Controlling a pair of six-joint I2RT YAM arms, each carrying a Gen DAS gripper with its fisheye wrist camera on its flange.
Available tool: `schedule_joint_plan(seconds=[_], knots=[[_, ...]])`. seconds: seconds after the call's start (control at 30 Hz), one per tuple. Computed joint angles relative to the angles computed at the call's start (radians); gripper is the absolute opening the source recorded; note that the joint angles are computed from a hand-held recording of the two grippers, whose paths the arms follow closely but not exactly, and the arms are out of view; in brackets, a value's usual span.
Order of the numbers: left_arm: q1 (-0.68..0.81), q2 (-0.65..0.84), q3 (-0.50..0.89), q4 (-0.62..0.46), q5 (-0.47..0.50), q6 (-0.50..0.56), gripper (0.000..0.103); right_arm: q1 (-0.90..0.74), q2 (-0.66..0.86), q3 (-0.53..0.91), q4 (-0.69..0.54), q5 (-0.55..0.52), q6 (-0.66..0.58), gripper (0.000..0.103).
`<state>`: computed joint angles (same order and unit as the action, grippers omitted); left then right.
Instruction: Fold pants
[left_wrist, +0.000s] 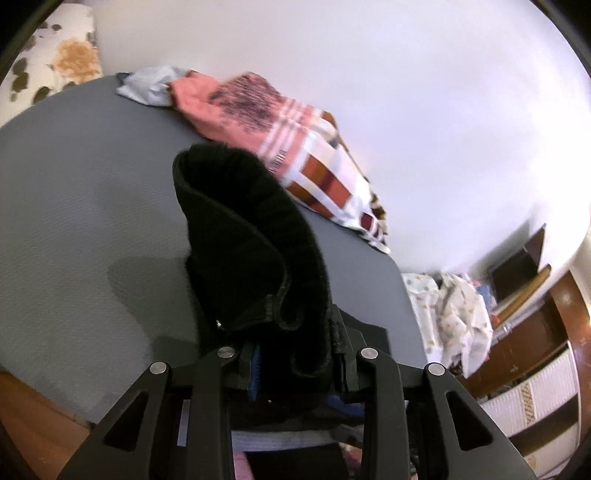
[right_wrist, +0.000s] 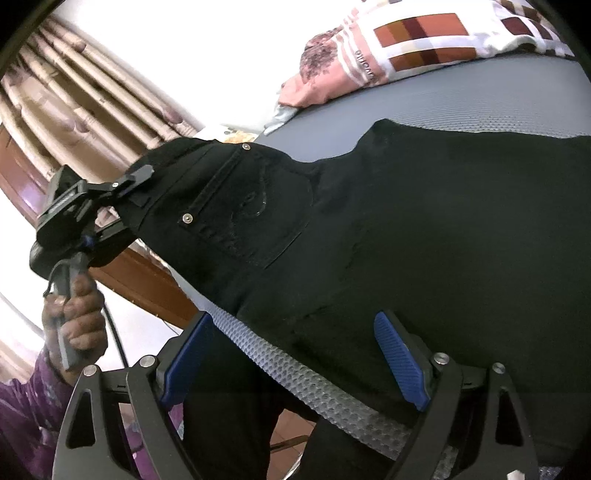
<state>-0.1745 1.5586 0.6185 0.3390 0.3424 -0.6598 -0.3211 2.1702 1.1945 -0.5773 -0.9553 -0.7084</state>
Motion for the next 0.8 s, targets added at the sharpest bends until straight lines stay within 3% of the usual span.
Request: schedule_joint_plan(seconds=[0.47, 0.8], knots=[[-0.253, 0.255, 0.225, -0.011, 0.048, -0.034, 0.030, -0.058, 0.065, 0.140, -0.140, -0.055, -0.053, 0.088], [-0.310, 0.341, 0.358, -0.101, 0.053, -0.016, 0.030, -0.104, 0.036, 0.144, -0.127, -0.040, -0.189, 0.088]])
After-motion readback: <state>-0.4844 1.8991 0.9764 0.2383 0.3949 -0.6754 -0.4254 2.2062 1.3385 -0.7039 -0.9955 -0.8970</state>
